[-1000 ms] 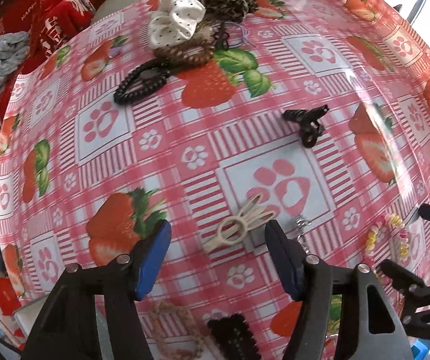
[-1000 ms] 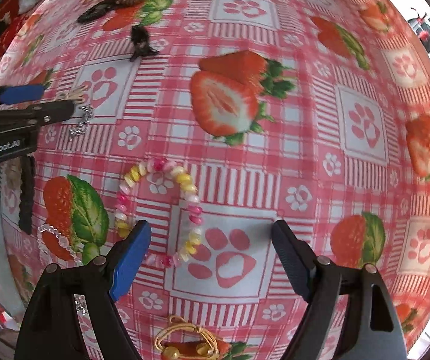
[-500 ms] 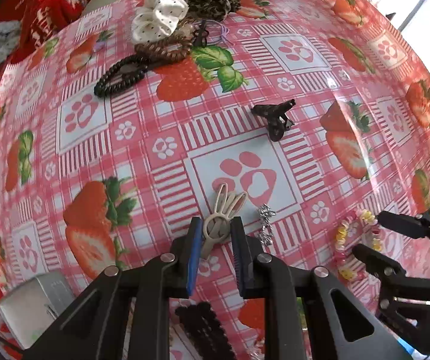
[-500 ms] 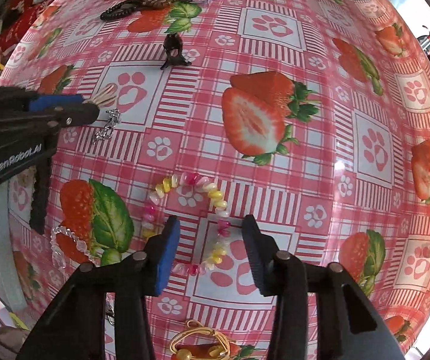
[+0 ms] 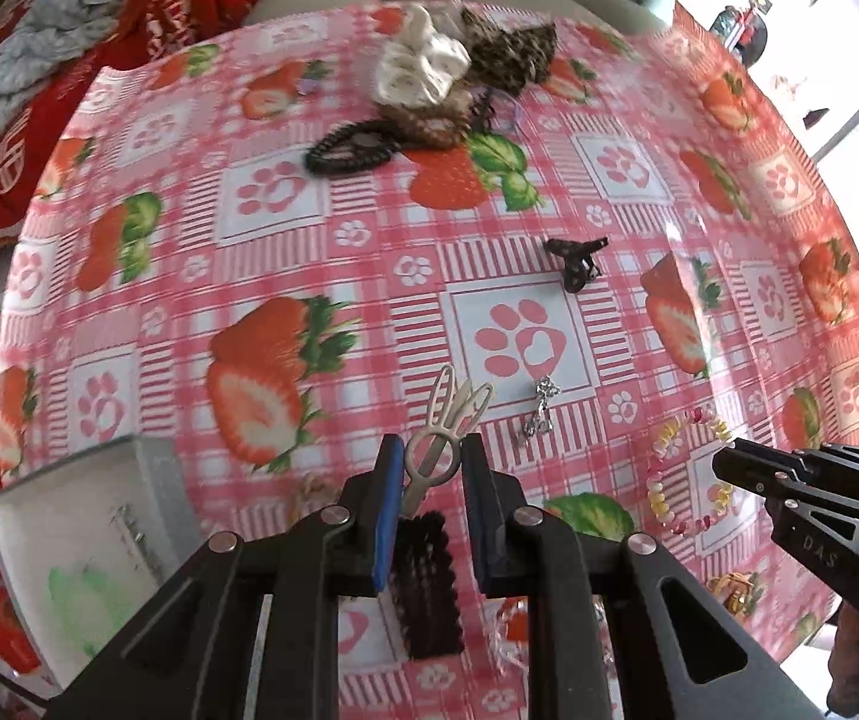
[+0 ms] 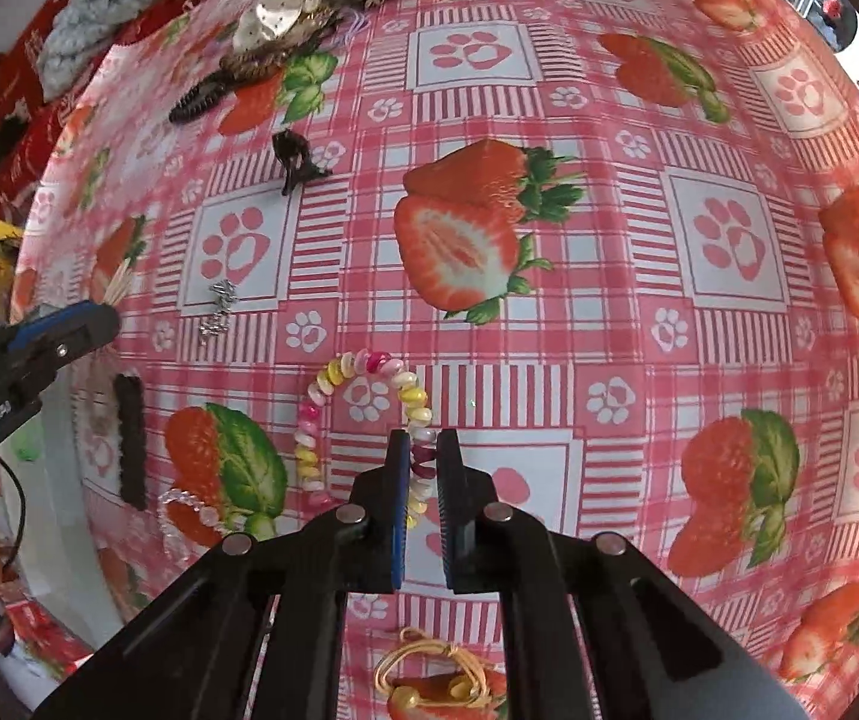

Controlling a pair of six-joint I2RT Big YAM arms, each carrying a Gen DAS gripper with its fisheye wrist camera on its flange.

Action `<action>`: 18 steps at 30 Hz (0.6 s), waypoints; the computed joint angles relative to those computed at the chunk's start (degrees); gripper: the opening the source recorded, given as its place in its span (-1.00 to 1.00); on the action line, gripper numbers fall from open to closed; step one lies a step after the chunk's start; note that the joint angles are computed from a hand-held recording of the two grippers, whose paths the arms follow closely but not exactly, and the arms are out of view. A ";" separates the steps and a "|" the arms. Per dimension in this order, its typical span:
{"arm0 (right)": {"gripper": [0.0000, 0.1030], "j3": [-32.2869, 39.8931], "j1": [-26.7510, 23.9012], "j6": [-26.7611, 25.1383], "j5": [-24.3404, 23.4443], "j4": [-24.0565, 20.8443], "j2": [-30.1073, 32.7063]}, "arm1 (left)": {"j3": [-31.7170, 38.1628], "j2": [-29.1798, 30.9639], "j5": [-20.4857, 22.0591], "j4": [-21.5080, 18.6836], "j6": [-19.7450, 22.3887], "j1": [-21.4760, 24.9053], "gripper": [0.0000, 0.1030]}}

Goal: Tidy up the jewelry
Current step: 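Grasp the white bunny hair clip with the left tool while the right tool grasps the beaded bracelet, then release the bunny clip into the tray while the right tool releases the beaded bracelet there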

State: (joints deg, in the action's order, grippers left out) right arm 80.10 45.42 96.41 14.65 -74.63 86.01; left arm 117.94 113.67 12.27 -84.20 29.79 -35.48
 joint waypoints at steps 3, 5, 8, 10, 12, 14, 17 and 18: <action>-0.82 -0.29 1.05 1.01 0.79 -0.58 -1.59 | 0.45 -0.63 0.78 -0.55 -0.82 1.28 -0.52; -0.82 0.77 1.50 1.16 1.27 -1.55 -1.59 | 0.20 -1.51 0.91 -0.62 -1.19 2.19 -0.52; -0.82 2.16 2.58 1.77 1.91 -2.14 -0.84 | -1.17 -3.05 0.74 0.04 -1.21 3.44 -0.52; -0.82 3.64 3.02 1.71 2.43 -2.80 -0.14 | -1.48 -3.81 0.84 -0.21 -1.25 4.61 -0.52; -0.82 3.91 4.15 2.42 3.01 -3.63 -0.50 | -1.78 -4.49 0.80 -0.18 -1.35 5.70 -0.52; -0.82 5.89 4.09 1.60 3.47 -4.16 0.55 | -2.08 -5.18 0.80 -0.07 -1.47 6.89 -0.52; -0.82 8.69 4.50 0.58 4.30 -5.23 1.59 | -2.35 -5.98 0.95 -0.09 -1.71 8.79 -0.52; -0.82 9.80 4.37 -0.14 4.50 -5.33 2.20 | -2.45 -6.25 0.94 -0.09 -1.84 9.47 -0.52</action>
State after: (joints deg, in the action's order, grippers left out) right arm 89.90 49.79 96.27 19.14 -79.96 88.22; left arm 115.49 107.43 13.22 -84.29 27.95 -26.01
